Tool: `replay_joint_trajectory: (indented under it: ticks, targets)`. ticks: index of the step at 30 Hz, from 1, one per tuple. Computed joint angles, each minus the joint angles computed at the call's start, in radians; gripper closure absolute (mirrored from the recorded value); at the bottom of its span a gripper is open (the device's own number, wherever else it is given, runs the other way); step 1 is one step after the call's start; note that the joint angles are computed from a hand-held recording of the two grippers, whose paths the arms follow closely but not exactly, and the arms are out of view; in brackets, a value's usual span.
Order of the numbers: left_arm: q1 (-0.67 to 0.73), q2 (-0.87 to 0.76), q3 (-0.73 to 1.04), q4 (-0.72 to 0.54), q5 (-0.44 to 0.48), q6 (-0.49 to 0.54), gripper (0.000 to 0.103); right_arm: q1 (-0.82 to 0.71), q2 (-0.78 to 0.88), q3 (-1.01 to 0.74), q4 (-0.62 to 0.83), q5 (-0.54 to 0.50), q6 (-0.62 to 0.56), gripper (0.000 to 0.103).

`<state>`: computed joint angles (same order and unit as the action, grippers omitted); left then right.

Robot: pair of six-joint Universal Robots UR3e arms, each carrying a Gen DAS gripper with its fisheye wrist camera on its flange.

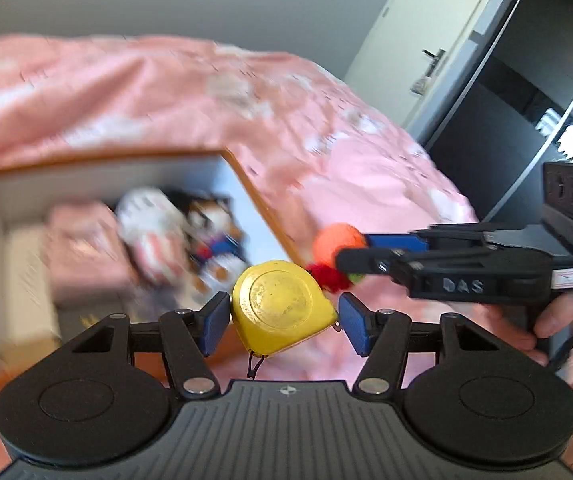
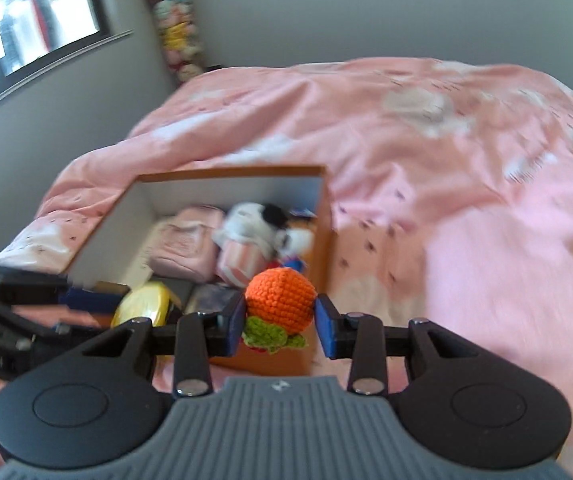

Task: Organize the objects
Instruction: 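Carry the tape measure and crocheted ball over the orange box with both tools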

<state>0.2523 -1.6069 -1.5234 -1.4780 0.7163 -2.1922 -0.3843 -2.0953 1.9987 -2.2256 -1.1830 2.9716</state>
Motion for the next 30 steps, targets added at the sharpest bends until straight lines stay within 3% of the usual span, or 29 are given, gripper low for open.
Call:
replay_joint_trajectory:
  ticks: [2,4,8,16,23,30]
  targets:
    - [-0.031,-0.074,0.085,0.054,0.029,-0.067,0.035,0.057,0.099,-0.074,-0.021,-0.039,-0.028,0.064]
    - [-0.045,-0.152,0.189,0.032,0.059,-0.081,0.035,0.110,0.203,-0.154,-0.022,-0.093,-0.058,0.064]
    - [-0.101,-0.284,0.318,0.063,0.142,-0.110,0.035,0.170,0.403,-0.330,0.073,-0.135,-0.122,0.064]
    - [-0.168,-0.430,0.444,0.013,0.229,-0.009,0.034,0.243,0.698,-0.662,0.338,-0.206,-0.234,0.063]
    - [-0.229,-0.574,0.639,-0.085,0.304,0.011,0.034,0.321,0.821,-0.866,0.494,-0.319,-0.318,0.064]
    - [-0.256,-0.677,0.797,-0.189,0.346,0.015,0.034,0.280,0.785,-0.858,0.513,-0.262,-0.332,0.062]
